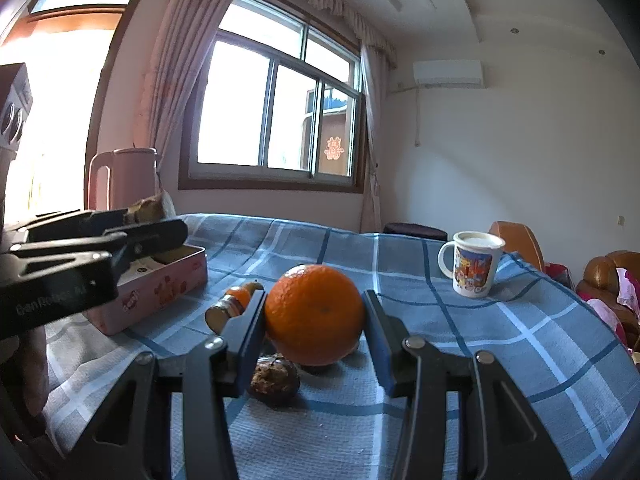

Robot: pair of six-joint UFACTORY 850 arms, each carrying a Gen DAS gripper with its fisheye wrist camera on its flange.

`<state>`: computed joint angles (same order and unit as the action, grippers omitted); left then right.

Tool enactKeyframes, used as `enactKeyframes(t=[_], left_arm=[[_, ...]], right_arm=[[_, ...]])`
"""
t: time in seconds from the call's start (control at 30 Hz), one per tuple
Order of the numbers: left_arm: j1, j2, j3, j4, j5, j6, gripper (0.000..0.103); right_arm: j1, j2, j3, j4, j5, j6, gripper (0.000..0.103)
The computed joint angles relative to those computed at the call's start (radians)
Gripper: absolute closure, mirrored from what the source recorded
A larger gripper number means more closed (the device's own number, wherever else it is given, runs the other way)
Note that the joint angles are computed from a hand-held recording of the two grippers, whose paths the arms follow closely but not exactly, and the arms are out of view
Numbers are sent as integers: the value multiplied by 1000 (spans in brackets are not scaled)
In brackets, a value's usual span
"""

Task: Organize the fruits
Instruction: 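Carry the orange over the tin box with the right tool while the left tool carries the cake roll there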

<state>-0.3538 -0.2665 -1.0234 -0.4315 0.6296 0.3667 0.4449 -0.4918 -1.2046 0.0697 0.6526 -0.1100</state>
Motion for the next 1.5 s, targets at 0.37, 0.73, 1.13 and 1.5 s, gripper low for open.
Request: enactKeyframes(t=[0.37, 0.73, 1.13, 1.5], left_arm=[[24, 3, -6, 2, -27, -15, 59], [71, 8, -22, -32, -82, -6, 59], [131, 9, -33, -108, -124, 54, 59], [180, -10, -65, -199, -176, 172, 59]], right_arm=[[14, -5, -35, -30, -46, 4, 53], [28, -39, -145, -137, -193, 93, 53], [66, -117, -306, -278, -313, 166, 53], [97, -196, -471, -516, -412, 347, 53]])
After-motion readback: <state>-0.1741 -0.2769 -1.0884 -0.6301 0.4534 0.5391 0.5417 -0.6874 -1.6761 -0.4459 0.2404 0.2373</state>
